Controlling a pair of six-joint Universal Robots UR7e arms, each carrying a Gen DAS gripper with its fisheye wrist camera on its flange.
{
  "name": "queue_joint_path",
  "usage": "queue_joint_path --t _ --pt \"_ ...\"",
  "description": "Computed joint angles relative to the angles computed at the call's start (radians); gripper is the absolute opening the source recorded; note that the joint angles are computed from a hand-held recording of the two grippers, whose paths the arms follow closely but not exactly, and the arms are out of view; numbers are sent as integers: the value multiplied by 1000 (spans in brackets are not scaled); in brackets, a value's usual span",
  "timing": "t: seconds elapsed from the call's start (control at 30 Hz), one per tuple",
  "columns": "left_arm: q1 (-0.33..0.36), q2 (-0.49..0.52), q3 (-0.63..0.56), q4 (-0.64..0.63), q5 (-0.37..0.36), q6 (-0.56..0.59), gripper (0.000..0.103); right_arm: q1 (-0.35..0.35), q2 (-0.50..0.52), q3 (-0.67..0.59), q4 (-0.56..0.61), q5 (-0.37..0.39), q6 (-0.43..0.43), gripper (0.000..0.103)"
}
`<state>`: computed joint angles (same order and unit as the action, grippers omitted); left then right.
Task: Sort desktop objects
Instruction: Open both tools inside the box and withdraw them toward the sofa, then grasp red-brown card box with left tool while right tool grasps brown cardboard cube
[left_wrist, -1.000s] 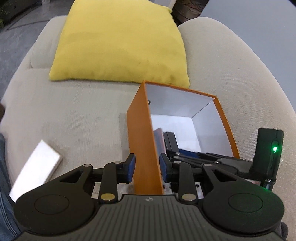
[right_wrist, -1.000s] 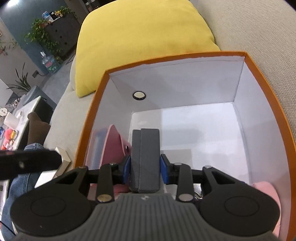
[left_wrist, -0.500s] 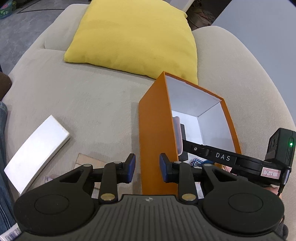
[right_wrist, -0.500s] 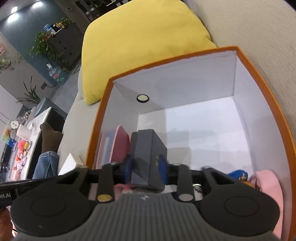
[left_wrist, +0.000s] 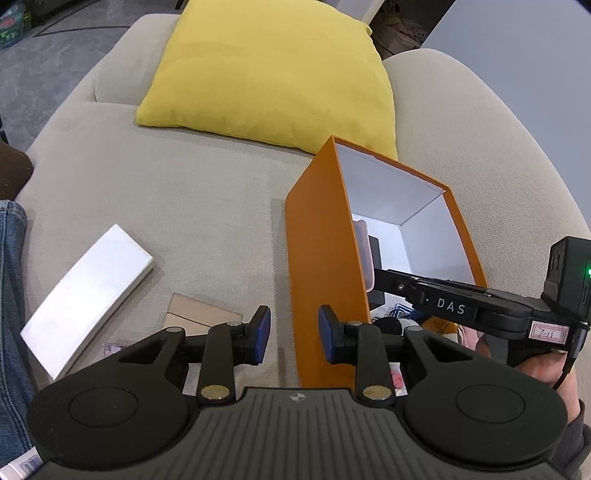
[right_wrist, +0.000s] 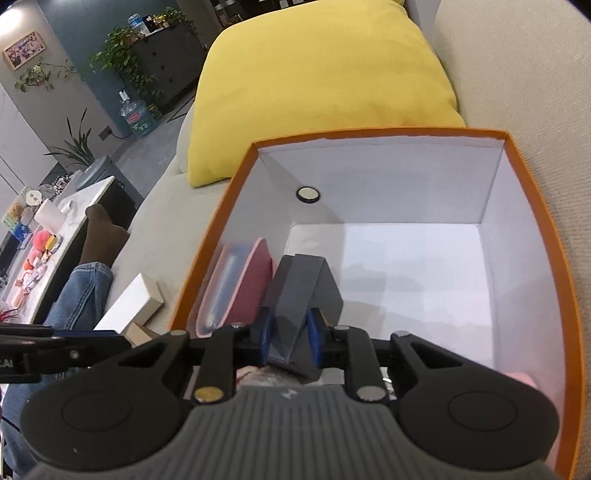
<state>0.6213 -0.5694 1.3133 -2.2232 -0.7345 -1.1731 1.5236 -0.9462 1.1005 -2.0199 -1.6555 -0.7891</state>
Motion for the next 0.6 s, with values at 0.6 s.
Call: queue_joint_path --t 0.6 --pt "-107 -145 153 234 112 -205 32 4 -198 236 -133 135 -131 25"
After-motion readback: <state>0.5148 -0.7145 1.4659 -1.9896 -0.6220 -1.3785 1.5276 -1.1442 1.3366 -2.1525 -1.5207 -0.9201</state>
